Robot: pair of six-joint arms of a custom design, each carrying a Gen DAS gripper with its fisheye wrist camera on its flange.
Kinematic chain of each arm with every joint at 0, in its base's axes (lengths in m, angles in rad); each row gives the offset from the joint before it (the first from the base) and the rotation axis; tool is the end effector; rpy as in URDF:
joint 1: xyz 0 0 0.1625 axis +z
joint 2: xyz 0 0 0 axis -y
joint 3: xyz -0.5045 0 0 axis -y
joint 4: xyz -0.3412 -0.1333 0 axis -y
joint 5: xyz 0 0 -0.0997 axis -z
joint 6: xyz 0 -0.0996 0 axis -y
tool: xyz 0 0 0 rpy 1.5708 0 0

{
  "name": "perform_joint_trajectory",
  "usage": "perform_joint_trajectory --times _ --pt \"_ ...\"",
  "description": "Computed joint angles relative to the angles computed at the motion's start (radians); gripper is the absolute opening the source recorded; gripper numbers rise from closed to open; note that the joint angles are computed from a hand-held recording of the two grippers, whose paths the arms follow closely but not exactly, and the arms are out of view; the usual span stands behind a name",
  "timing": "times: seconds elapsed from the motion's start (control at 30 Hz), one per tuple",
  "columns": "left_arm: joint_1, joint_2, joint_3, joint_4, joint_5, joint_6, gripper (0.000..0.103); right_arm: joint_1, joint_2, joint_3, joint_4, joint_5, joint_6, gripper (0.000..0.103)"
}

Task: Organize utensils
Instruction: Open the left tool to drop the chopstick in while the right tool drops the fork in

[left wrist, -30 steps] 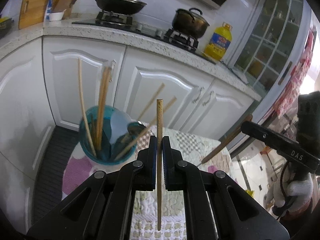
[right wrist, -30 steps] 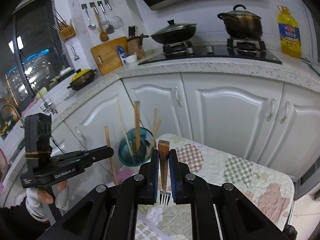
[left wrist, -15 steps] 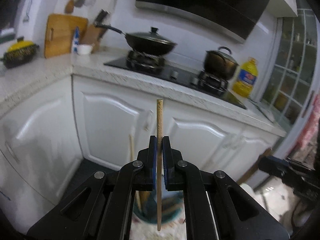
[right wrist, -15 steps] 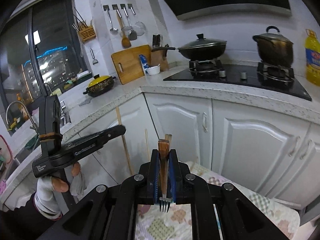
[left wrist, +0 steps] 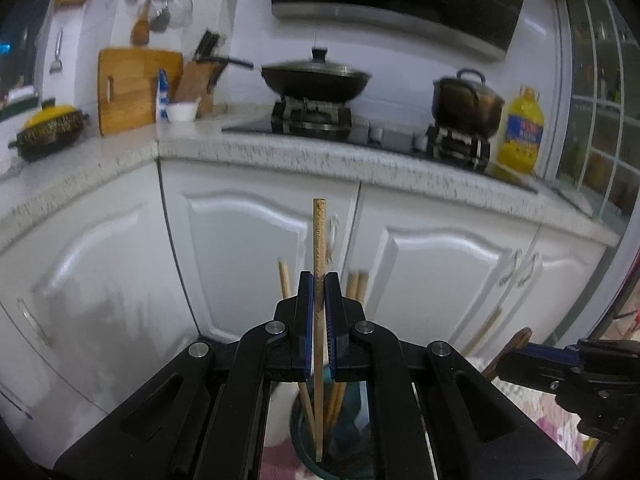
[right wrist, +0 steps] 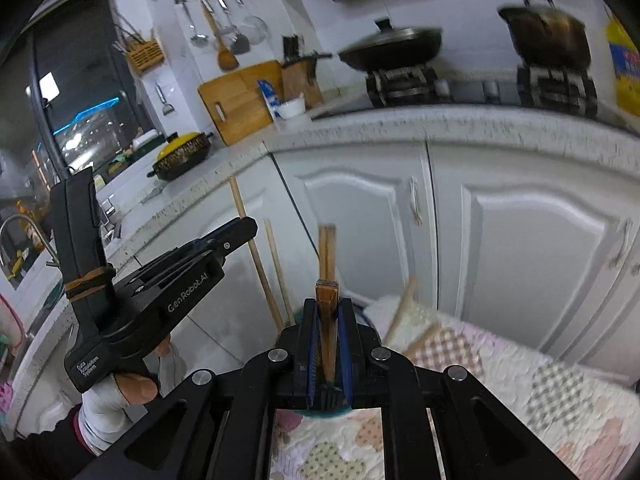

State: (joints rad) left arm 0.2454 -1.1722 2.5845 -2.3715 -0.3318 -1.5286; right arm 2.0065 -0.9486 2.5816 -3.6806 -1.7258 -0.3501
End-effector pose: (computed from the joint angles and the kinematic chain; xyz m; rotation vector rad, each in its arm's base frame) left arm -0.2480 -0.2966 0.2067 0.2499 2.0747 -1.3467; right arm 0.2785 -0.3188 0.1902 1.0684 -2.7219 0.7196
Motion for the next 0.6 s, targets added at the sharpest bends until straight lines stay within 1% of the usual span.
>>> perform_joint_trajectory --times 0.03,0.1,0.17,0.27,0.33,0.37,0.4,0.43,0.47,0.57,0.6 --pt "0.009 0.017 0.015 -0.061 -0.016 0.023 0.004 -0.012 0.009 0.008 -0.005 0.0 0.005 0.009" --pt "0.018 0.041 0.031 -0.117 -0.041 0.033 0.004 -0.034 0.018 0.015 0.008 0.0 0.013 0.009" --pt "0.018 0.055 0.043 -0.141 -0.058 0.025 0.004 -0.051 0.021 0.018 0.018 0.005 0.009 0.009" --pt "0.017 0.056 0.046 -0.168 -0.09 0.036 0.004 -0.063 0.018 0.022 0.03 -0.014 -0.001 0.01" --pt "0.016 0.058 0.055 -0.211 -0.106 0.06 0.007 -0.074 0.007 0.027 0.048 -0.013 0.003 0.015" --pt "0.01 0.057 0.058 -0.214 -0.112 0.061 0.014 -0.08 0.0 0.033 0.051 -0.005 0.003 0.018" --pt "0.004 0.052 0.057 -0.203 -0.117 0.055 0.026 -0.084 -0.003 0.041 0.048 0.0 0.003 0.025" --pt "-0.001 0.048 0.059 -0.197 -0.123 0.049 0.031 -0.087 -0.007 0.052 0.041 0.003 0.0 0.03" --pt "-0.009 0.041 0.06 -0.19 -0.129 0.039 0.038 -0.084 -0.008 0.06 0.031 -0.006 0.001 0.032" --pt "-0.032 0.011 0.05 -0.108 -0.15 -0.019 0.04 -0.081 -0.014 0.087 0.002 -0.015 -0.008 0.032" --pt "-0.041 -0.001 0.043 -0.066 -0.16 -0.046 0.043 -0.085 -0.019 0.097 -0.007 -0.013 -0.007 0.033"
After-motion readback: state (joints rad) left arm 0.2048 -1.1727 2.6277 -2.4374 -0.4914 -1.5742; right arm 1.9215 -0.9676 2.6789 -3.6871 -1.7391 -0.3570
